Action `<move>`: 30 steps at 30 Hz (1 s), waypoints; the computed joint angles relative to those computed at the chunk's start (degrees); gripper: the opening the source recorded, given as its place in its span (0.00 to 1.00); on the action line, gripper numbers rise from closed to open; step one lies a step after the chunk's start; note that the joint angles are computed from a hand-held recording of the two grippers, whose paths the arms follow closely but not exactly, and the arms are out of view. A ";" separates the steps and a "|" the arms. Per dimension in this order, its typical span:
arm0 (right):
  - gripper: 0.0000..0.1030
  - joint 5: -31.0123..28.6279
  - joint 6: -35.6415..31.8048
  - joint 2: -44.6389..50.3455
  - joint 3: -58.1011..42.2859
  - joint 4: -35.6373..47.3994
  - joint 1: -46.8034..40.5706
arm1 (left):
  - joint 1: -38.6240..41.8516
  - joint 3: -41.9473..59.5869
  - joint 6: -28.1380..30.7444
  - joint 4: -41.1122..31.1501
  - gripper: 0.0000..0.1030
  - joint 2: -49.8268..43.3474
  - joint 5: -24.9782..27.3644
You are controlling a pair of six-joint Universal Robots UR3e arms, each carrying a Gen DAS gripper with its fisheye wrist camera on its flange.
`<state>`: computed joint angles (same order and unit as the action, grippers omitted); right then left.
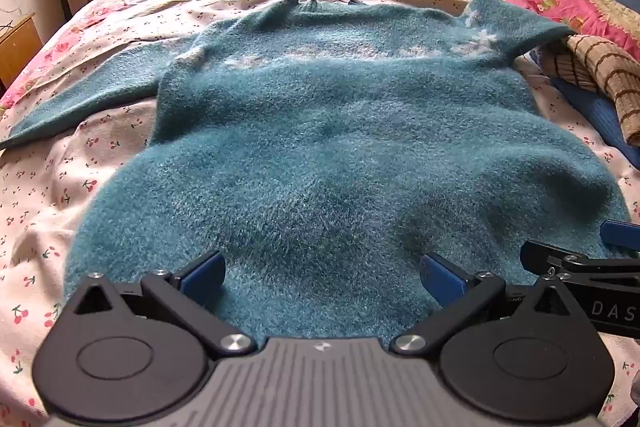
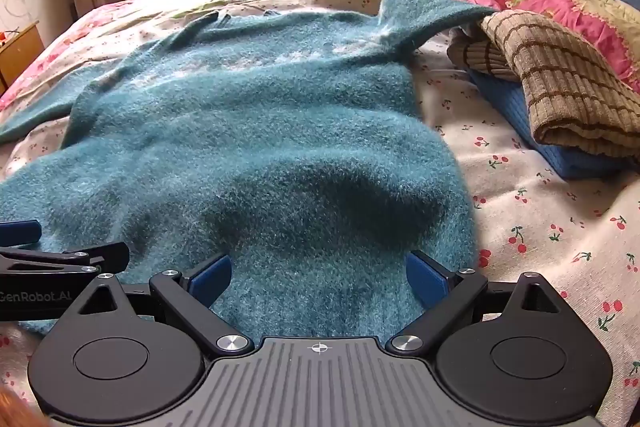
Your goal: Fold small clothes
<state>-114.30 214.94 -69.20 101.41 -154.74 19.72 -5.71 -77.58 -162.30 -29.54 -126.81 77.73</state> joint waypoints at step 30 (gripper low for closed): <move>0.92 0.17 0.04 0.10 0.21 0.14 -0.24 | 0.01 -1.08 -0.09 -0.63 1.00 0.42 -1.61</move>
<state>-114.13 214.98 -69.11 101.61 -154.60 19.48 -5.70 -78.66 -162.39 -30.18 -126.40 76.12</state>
